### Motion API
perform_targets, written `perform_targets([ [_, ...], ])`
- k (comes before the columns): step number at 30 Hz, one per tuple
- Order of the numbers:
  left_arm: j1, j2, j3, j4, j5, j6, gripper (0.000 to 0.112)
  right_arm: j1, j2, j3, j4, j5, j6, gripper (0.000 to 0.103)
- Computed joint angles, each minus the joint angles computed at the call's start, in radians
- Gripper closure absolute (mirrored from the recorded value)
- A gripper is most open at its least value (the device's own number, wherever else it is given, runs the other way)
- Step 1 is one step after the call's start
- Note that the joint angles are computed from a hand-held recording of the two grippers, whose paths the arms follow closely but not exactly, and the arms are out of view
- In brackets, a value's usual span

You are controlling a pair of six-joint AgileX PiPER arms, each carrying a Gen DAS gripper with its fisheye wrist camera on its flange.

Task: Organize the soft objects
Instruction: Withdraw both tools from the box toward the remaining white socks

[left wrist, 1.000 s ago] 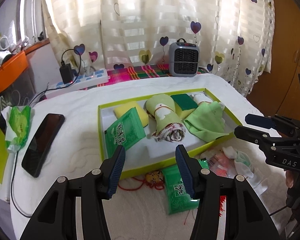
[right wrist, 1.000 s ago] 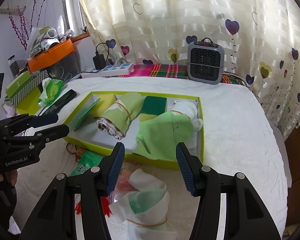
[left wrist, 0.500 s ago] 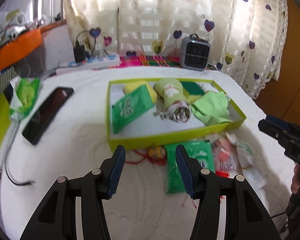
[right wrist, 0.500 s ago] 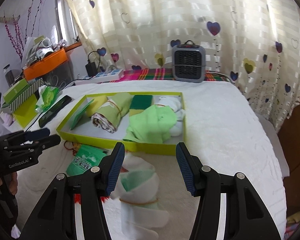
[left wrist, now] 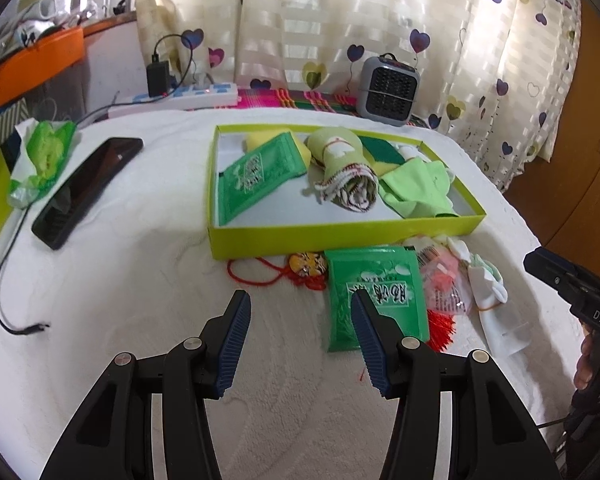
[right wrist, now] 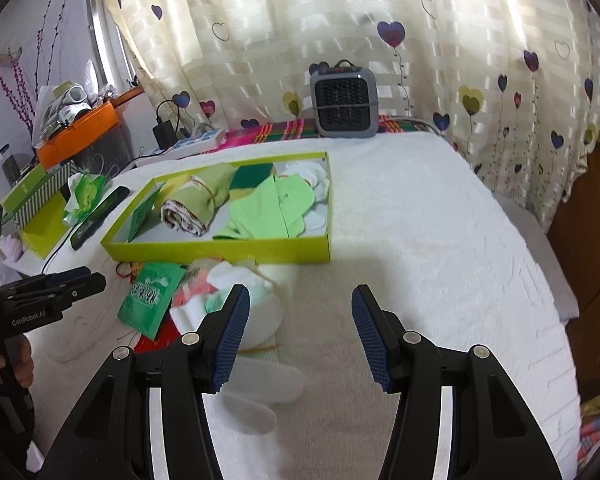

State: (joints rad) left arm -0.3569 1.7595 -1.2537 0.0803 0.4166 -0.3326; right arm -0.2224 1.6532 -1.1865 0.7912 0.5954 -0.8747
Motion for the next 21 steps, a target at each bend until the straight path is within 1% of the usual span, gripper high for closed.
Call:
perform_targets([
  [3, -0.002, 0.006, -0.001, -0.027, 0.000, 0.024, 0.061, -0.016, 0.004, 0.007, 0.050, 0.045, -0.045, 0.049],
  [5, 0.001, 0.009, 0.002, -0.077, -0.005, 0.072, 0.061, -0.013, 0.008, 0.008, 0.058, 0.063, -0.057, 0.049],
  [8, 0.001, 0.016, -0.001, -0.129, -0.002, 0.124, 0.061, -0.005, 0.013, 0.016, 0.055, 0.064, -0.048, 0.049],
  [10, 0.005, 0.024, -0.007, -0.173, 0.001, 0.169, 0.061, -0.019, 0.030, 0.015, 0.089, 0.105, -0.059, 0.049],
  [13, 0.013, 0.035, -0.015, -0.230, 0.007, 0.219, 0.061, -0.003, 0.044, 0.014, 0.048, 0.093, -0.024, 0.049],
  [16, 0.021, 0.041, -0.020, -0.280, 0.010, 0.265, 0.061, -0.006, 0.063, 0.000, 0.056, 0.128, -0.036, 0.049],
  [18, 0.024, 0.046, -0.023, -0.304, 0.012, 0.284, 0.061, -0.003, 0.075, -0.012, 0.053, 0.148, -0.031, 0.045],
  [19, 0.025, 0.047, -0.023, -0.313, 0.012, 0.292, 0.061, 0.001, 0.080, -0.016, 0.046, 0.150, -0.027, 0.040],
  [21, 0.029, 0.050, -0.026, -0.331, 0.016, 0.309, 0.061, 0.013, 0.087, -0.020, 0.027, 0.139, -0.015, 0.039],
])
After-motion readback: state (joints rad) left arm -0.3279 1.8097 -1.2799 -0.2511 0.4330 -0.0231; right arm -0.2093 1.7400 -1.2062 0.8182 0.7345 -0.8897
